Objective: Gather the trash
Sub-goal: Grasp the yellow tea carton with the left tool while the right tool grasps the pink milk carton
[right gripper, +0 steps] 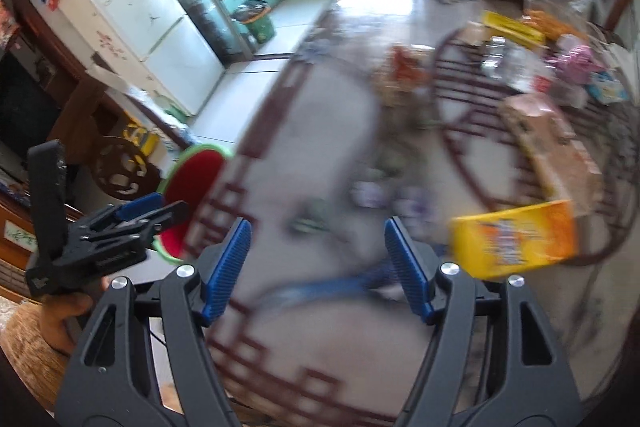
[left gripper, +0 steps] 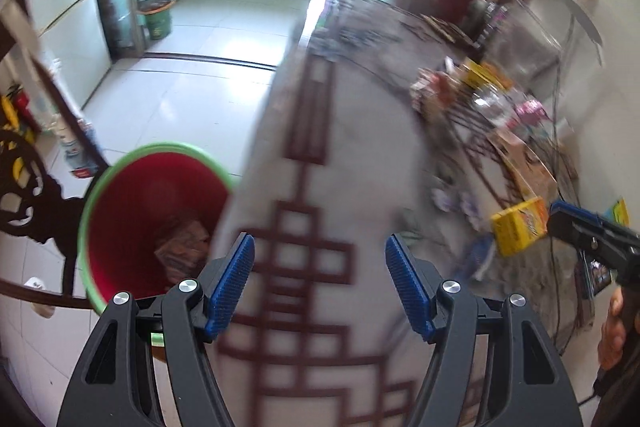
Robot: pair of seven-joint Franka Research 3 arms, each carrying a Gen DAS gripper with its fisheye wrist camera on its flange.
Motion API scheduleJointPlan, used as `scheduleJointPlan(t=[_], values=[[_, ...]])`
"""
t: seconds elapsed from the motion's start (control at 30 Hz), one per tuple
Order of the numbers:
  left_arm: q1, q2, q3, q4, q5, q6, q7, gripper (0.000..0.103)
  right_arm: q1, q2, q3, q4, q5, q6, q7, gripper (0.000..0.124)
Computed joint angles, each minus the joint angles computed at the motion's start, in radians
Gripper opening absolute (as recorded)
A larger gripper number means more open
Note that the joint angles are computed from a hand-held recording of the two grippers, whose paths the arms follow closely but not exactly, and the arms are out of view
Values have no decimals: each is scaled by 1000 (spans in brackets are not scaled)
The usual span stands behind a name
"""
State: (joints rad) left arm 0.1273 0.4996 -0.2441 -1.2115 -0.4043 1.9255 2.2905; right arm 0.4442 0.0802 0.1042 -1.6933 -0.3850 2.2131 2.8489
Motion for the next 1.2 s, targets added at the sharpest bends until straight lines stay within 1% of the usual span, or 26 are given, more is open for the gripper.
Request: scheduleJointPlan(t=[0.07, 0.1, 0.17, 0.23, 0.27, 0.3, 0.37, 0.43, 0.5, 0.57, 0.63, 0.7, 0.73, 0.77, 0.83, 0.87, 0.93, 1.03, 1.1, 1.2], values=[[-6, -55, -10, -86, -16, 30, 6, 65, -16, -75, -8, -87, -2, -15, -8, 74], [-11, -79, -11, -119, -23, 41, 8, 65, -37, -133, -15, -154, -5, -20, -11, 74], [-23, -135, -11, -197, -39, 66, 12, 65, -85, -209, -20, -246, 10, -28, -14, 75], [-40, -189, -12, -267, -56, 83, 37, 65, -135, -273, -37, -331, 38, -5, -42, 75], [-53, -224, -12, -313, -63, 107, 56, 65, -160, -294, -51, -365, 56, 2, -76, 75], [-67, -252, -11, -349, -70, 121, 70, 65, -179, -301, -56, -378, 70, 1, -105, 75], [-93, -289, -8, -387, -87, 117, 85, 65, -218, -304, -85, -406, 121, 5, -205, 75], [-122, -321, -5, -417, -95, 114, 103, 66, -244, -299, -105, -431, 189, 40, -304, 75], [-155, -371, -4, -462, -101, 127, 136, 66, -264, -286, -118, -447, 256, 73, -401, 75], [-183, -414, 1, -500, -115, 134, 173, 69, -284, -275, -110, -454, 296, 94, -449, 75], [-209, -438, 10, -520, -120, 138, 198, 74, -301, -275, -104, -479, 351, 143, -498, 75], [-241, -457, 11, -540, -101, 145, 225, 75, -311, -268, -97, -490, 392, 167, -542, 73], [-254, -459, 13, -546, -88, 156, 230, 75, -315, -264, -94, -493, 409, 172, -565, 65], [-271, -469, 10, -563, -60, 186, 245, 75, -318, -261, -91, -496, 417, 170, -583, 54], [-298, -478, 7, -580, -36, 217, 297, 75, -321, -257, -87, -497, 435, 155, -623, 39], [-311, -478, 4, -582, -28, 224, 337, 76, -320, -262, -87, -504, 451, 159, -645, 38], [-332, -469, -1, -579, -7, 234, 411, 81, -322, -287, -81, -534, 464, 173, -663, 37], [-355, -437, -10, -553, 30, 222, 489, 82, -331, -370, -69, -619, 484, 228, -640, 37], [-365, -397, -18, -508, 65, 173, 520, 82, -343, -465, -57, -706, 503, 276, -601, 37], [-372, -341, -30, -446, 106, 91, 517, 83, -365, -580, -32, -802, 525, 317, -546, 37]])
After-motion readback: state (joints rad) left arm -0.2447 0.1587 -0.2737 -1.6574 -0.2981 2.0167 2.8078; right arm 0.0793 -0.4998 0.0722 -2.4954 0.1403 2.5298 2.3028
